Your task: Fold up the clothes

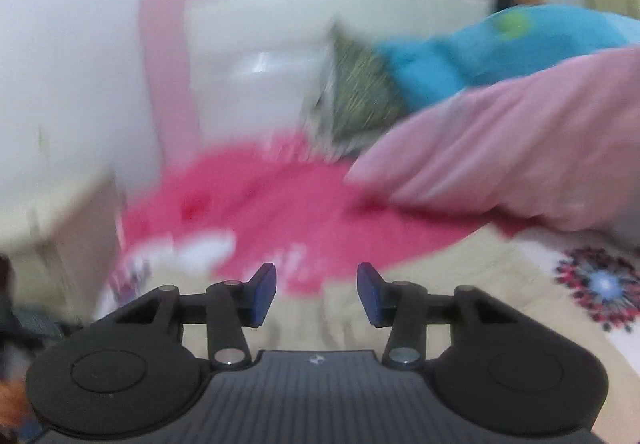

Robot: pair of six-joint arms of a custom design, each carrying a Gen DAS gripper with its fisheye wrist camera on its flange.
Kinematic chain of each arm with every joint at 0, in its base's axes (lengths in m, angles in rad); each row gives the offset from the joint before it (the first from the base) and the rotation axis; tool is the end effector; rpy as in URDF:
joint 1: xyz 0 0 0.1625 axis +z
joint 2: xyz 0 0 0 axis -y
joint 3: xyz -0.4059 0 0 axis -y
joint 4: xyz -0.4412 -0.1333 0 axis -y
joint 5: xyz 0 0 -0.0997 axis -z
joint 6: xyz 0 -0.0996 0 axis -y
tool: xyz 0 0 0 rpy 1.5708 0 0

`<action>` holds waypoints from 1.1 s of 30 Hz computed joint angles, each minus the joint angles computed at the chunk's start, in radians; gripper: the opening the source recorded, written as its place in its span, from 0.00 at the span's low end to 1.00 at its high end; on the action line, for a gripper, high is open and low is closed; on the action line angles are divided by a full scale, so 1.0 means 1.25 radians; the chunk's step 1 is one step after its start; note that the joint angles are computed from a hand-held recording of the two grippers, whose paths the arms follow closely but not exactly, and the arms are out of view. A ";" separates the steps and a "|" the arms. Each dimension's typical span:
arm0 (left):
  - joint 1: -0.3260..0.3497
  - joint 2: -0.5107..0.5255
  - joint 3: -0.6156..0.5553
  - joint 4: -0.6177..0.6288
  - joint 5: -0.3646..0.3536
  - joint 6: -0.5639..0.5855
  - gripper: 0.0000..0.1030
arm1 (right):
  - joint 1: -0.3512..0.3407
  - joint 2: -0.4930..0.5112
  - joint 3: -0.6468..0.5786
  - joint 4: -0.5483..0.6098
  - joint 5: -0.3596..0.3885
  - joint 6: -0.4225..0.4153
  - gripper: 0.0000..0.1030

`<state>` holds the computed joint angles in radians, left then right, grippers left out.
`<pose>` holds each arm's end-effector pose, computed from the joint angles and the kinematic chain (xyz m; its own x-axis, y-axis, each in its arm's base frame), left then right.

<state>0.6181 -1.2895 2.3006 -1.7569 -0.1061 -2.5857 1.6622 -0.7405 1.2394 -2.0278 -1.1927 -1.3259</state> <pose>-0.1969 -0.4251 0.0982 -0.7453 -0.6403 0.1855 -0.1880 -0.0651 -0.9800 0.2408 -0.7640 0.1286 -0.1363 -0.9821 -0.1301 -0.9214 0.1739 -0.3477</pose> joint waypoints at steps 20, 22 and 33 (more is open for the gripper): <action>-0.059 0.205 -0.363 0.950 -0.224 -0.666 0.50 | -0.005 -0.087 0.062 -0.234 -0.167 0.208 0.32; -0.070 0.247 -0.413 1.022 -0.245 -0.704 0.52 | -0.037 -0.158 0.092 -0.203 -0.125 0.215 0.33; -0.072 0.406 -0.631 1.109 -0.067 -0.528 0.62 | -0.311 -0.424 0.170 -0.283 -0.066 0.425 0.41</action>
